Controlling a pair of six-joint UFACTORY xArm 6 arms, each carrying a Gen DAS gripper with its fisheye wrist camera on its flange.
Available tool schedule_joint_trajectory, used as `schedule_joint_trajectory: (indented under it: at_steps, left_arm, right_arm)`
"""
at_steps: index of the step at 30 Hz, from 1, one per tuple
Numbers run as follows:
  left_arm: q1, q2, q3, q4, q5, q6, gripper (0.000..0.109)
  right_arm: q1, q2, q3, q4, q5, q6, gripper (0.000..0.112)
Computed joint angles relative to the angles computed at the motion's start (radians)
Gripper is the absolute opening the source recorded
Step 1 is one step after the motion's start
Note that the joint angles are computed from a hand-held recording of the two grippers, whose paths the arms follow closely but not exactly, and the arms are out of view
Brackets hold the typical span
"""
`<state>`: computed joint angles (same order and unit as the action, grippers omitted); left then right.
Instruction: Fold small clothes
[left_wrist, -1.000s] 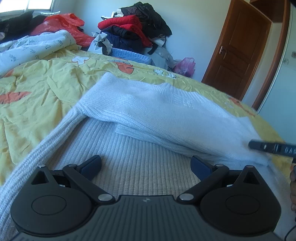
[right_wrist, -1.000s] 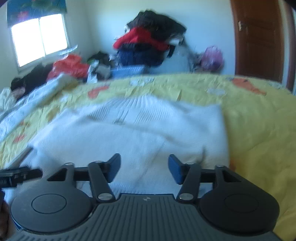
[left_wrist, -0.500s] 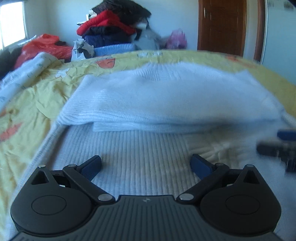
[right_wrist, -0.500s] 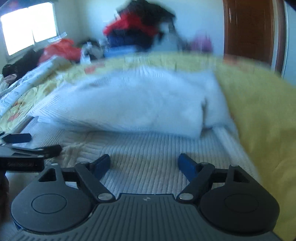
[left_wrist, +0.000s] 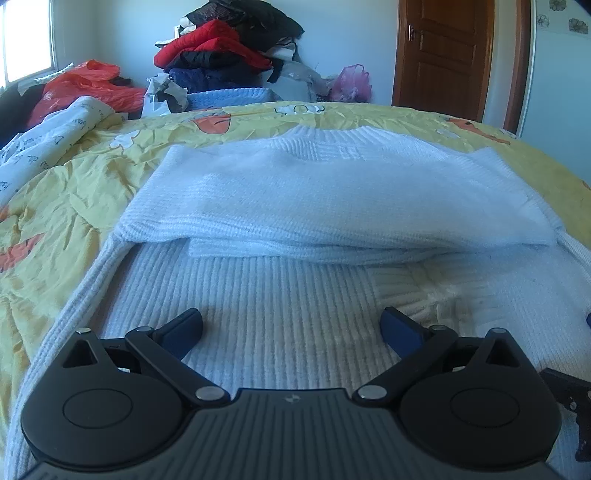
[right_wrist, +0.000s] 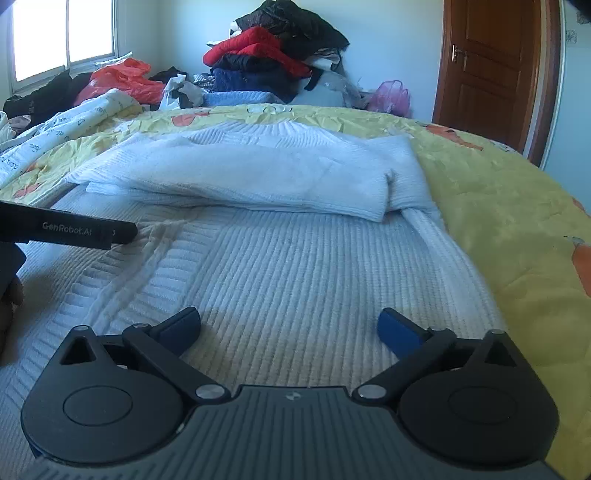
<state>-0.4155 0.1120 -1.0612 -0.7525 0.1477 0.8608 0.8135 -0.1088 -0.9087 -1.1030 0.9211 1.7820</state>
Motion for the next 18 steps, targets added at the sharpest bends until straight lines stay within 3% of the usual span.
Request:
schedule_joint_trajectory:
  at_steps: [2, 5, 8, 12, 18]
  left_arm:
    - [0.006, -0.031, 0.037, 0.073, -0.003, -0.062, 0.103]
    - [0.018, -0.106, 0.116, 0.07, 0.007, -0.041, 0.103]
    - [0.034, -0.179, 0.186, -0.017, 0.029, 0.044, 0.103]
    - [0.01, -0.225, 0.244, -0.232, -0.03, 0.241, 0.103]
    - [0.011, -0.207, 0.226, -0.252, -0.024, 0.252, 0.103]
  right_arm:
    - [-0.003, -0.003, 0.002, 0.002, -0.003, -0.004, 0.101]
    - [0.0, -0.003, 0.002, 0.001, -0.002, 0.002, 0.101]
    - [0.003, -0.001, 0.001, 0.001, 0.002, 0.004, 0.101]
    - [0.004, -0.001, 0.001, 0.0, 0.002, 0.004, 0.101]
    - [0.005, 0.001, -0.001, -0.001, 0.006, 0.005, 0.101]
